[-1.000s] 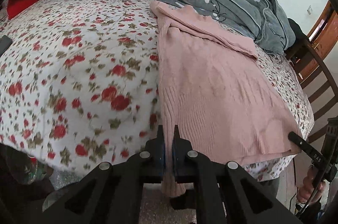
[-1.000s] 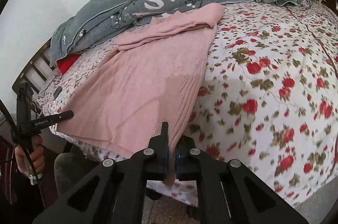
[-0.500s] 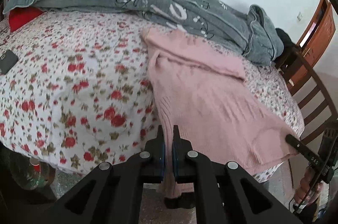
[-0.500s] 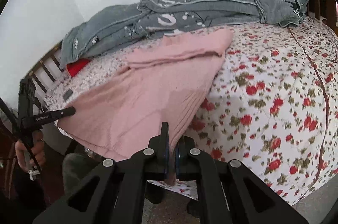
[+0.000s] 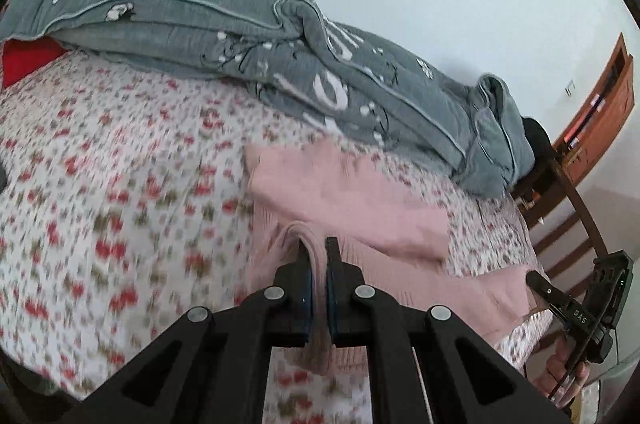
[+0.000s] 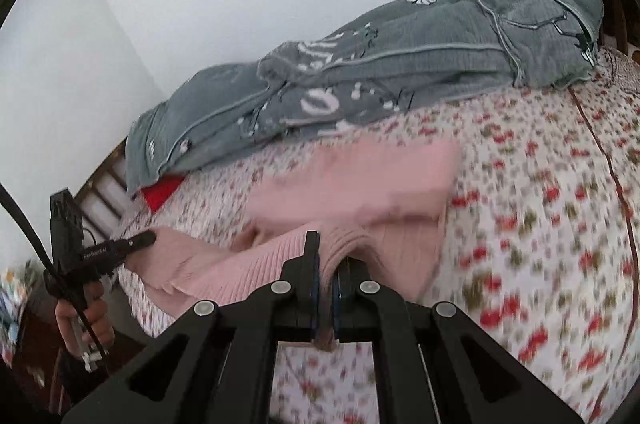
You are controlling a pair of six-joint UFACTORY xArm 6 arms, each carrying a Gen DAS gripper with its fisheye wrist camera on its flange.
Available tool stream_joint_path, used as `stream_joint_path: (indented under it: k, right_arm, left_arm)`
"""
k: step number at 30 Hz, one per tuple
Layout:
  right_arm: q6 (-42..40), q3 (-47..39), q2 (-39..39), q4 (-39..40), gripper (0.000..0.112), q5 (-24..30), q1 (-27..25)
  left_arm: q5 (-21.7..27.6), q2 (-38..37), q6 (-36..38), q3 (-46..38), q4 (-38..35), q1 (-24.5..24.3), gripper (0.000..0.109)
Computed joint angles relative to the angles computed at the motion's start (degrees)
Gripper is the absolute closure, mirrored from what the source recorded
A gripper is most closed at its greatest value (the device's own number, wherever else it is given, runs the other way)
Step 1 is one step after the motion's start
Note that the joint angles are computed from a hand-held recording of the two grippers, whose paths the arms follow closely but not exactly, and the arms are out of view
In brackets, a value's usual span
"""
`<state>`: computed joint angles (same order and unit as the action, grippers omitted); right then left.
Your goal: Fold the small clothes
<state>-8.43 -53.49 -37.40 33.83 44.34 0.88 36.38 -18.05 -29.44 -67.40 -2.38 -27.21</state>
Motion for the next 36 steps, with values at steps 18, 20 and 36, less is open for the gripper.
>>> stream_joint_path:
  k: [18, 20, 36]
  right_arm:
    - [1.6, -31.7, 42.7, -1.0, 0.106, -2.7, -0.7]
    - [2.7, -34.4, 46.8, -2.4, 0.103, -2.0, -1.0]
    - [5.8, -36.5, 50.0, -2.7, 0.062, -3.6, -2.9]
  left_arm:
    - [8.5, 45.1, 7.8, -45.3, -8.7, 6.5, 0.1]
    - [10.8, 49.2, 8.1, -50.0, -9.4, 6.9, 0.1]
    - [8.8, 50.8, 2.1, -51.5, -0.7, 7.2, 0.028]
